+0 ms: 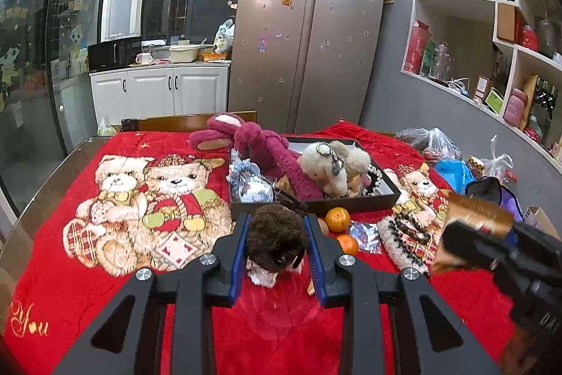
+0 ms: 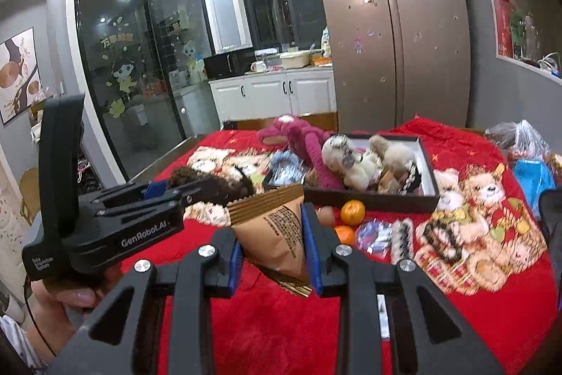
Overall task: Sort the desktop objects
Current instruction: 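Carry the brown plush over the dark tray while the right tool carries the packet there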
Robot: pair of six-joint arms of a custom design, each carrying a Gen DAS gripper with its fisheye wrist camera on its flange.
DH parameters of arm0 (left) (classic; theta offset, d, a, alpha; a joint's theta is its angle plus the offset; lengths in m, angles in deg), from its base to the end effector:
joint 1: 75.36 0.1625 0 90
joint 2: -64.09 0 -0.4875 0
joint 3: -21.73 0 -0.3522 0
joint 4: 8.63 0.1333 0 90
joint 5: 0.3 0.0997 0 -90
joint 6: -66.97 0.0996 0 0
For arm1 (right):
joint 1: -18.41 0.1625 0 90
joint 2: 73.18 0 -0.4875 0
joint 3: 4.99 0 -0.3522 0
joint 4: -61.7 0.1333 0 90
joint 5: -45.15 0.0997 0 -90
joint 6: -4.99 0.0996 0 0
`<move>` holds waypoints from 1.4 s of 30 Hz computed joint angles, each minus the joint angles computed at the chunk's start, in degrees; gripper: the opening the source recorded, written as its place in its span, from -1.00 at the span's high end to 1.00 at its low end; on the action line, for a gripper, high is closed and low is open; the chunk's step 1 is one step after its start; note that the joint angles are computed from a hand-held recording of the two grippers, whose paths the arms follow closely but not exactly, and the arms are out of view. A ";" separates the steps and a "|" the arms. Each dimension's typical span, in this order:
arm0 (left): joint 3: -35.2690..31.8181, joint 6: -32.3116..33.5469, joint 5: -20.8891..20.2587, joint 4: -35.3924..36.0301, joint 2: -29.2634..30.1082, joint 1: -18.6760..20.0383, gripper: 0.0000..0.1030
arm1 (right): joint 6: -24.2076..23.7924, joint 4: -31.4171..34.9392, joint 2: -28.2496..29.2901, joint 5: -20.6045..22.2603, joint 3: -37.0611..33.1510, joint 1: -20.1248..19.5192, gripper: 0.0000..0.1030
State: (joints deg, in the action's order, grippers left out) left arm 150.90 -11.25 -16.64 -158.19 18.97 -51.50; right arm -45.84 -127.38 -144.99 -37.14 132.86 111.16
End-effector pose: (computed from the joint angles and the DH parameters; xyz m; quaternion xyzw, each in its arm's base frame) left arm -0.3278 -0.3952 0.0908 0.0441 0.7912 -0.5057 0.3409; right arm 0.1672 -0.4251 0.2754 0.4482 -0.8453 0.2854 0.0567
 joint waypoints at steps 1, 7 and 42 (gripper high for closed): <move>-0.22 0.99 0.14 -0.67 -0.03 0.35 0.41 | 0.68 0.39 0.14 0.24 -0.83 0.27 0.41; -3.53 16.46 0.71 -12.92 1.74 4.29 0.46 | 4.22 3.83 2.94 0.04 -8.71 2.38 0.41; -50.20 76.97 -7.56 -42.65 21.48 25.02 0.50 | 9.93 26.37 34.85 -11.10 -62.23 1.91 0.41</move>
State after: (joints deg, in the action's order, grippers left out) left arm 100.70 65.72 -24.20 -200.84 40.44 -26.49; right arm -35.91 -101.01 -110.14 -48.24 70.63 113.07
